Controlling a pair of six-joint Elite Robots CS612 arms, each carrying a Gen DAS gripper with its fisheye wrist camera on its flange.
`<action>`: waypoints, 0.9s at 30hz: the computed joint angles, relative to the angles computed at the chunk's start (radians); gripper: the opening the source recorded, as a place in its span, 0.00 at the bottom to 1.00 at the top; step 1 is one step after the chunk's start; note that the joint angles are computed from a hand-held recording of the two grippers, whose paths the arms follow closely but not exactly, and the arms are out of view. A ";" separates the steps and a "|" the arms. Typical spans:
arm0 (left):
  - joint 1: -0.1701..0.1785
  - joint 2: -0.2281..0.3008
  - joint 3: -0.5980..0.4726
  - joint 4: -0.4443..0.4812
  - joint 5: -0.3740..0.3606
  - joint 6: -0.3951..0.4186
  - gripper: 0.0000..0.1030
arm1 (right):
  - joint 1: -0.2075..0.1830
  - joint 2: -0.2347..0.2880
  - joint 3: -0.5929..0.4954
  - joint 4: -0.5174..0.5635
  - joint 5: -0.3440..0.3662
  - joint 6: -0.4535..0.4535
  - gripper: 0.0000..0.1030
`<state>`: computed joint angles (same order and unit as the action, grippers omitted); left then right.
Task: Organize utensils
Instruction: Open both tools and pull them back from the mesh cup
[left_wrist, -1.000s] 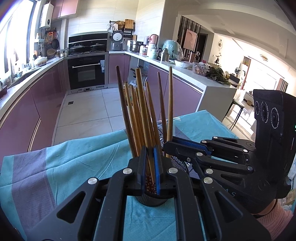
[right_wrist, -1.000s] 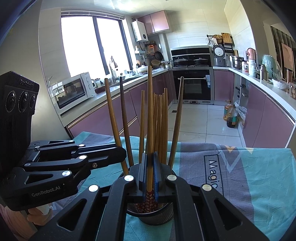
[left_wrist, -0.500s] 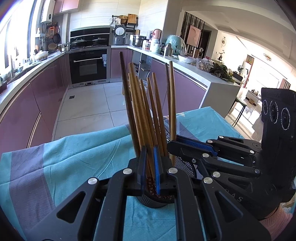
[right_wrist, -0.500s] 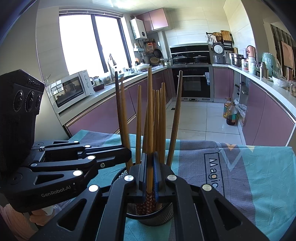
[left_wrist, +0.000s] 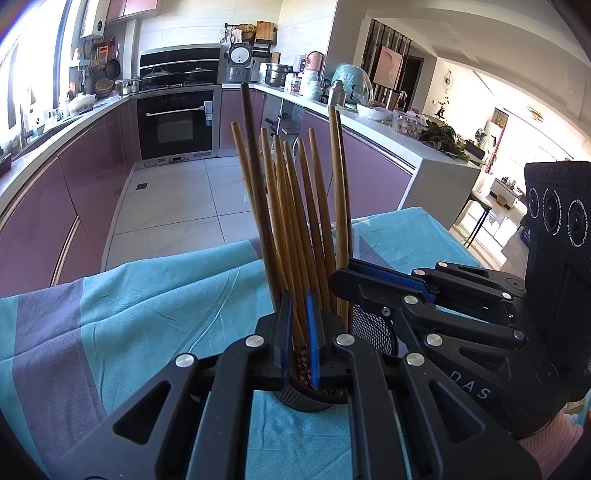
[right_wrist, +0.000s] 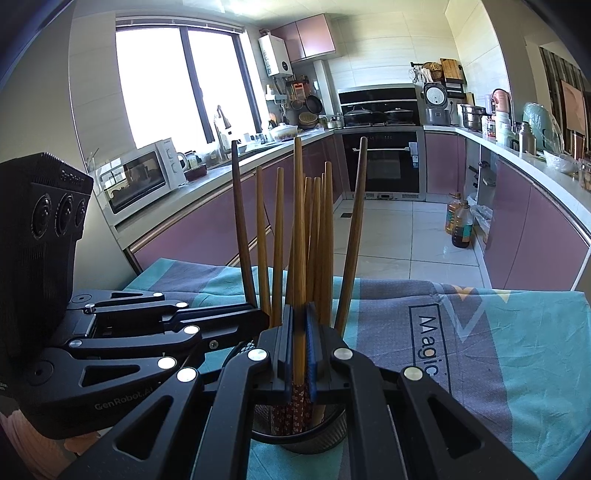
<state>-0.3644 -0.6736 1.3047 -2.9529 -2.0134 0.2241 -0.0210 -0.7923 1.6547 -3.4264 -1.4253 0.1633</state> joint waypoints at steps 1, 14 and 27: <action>0.001 -0.002 0.007 -0.003 -0.001 0.001 0.08 | 0.000 0.001 -0.001 0.000 0.000 0.002 0.06; 0.007 0.002 0.023 -0.045 -0.004 -0.004 0.14 | 0.004 0.004 0.001 -0.012 -0.009 0.005 0.07; 0.046 -0.032 0.163 -0.384 0.103 -0.141 0.85 | 0.027 -0.016 0.070 -0.152 -0.096 -0.025 0.59</action>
<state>-0.3181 -0.7055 1.4672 -3.3367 -1.9101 0.0833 0.0056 -0.8083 1.7249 -3.5788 -1.5210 0.1383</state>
